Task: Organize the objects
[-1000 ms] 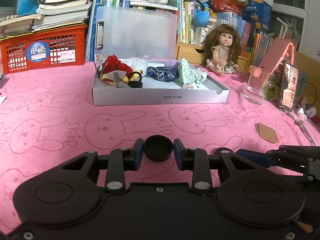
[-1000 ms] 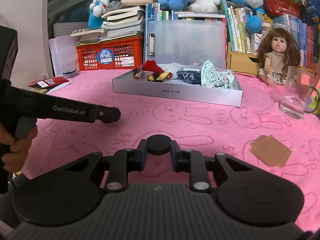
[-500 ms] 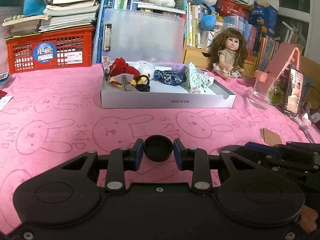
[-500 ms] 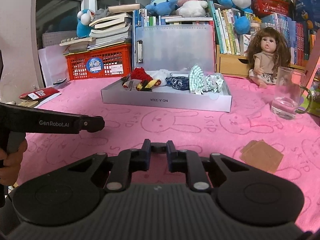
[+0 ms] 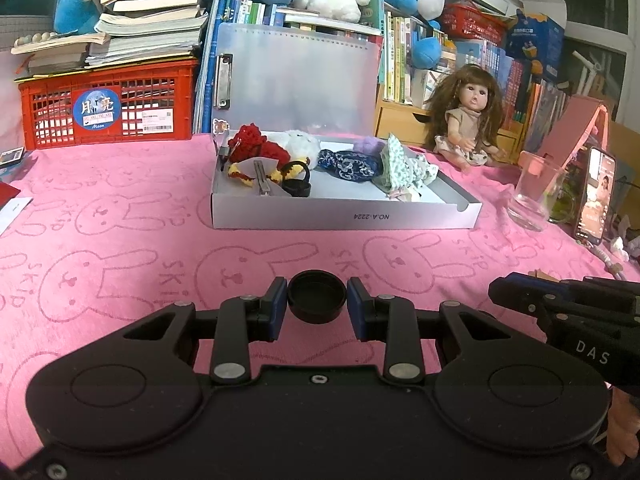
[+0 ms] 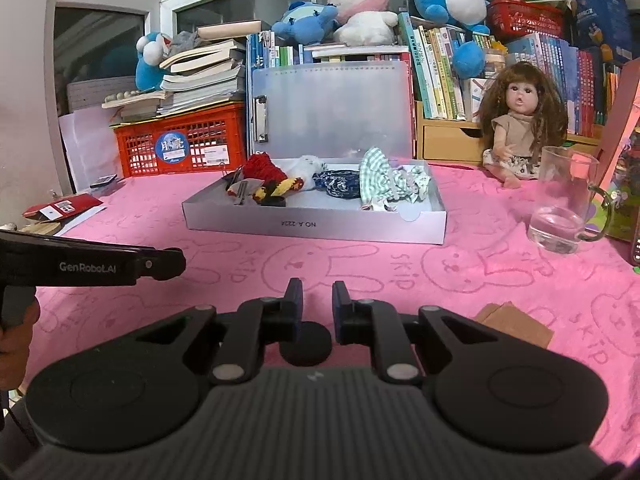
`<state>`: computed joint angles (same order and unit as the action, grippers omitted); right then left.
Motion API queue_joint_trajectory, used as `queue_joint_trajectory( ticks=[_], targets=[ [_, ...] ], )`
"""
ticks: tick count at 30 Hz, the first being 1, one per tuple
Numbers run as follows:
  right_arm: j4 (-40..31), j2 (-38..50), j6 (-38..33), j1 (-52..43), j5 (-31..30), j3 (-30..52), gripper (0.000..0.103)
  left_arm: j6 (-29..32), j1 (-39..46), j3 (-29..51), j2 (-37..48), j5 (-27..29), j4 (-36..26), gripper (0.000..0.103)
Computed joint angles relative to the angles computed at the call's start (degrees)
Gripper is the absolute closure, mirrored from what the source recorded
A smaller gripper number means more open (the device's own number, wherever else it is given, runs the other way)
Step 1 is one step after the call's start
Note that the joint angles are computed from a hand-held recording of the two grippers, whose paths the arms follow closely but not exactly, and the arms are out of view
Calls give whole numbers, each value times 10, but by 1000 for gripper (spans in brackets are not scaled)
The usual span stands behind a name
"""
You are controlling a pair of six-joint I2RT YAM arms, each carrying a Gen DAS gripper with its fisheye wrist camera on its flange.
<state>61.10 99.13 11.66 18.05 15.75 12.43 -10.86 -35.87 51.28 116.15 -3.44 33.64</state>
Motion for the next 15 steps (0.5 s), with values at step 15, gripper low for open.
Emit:
queue_joint_trajectory(
  ticks=[15],
  targets=[
    [4,-7,-5,2,5,-5,75,-4,5,10,8,-3,-6,72]
  ],
)
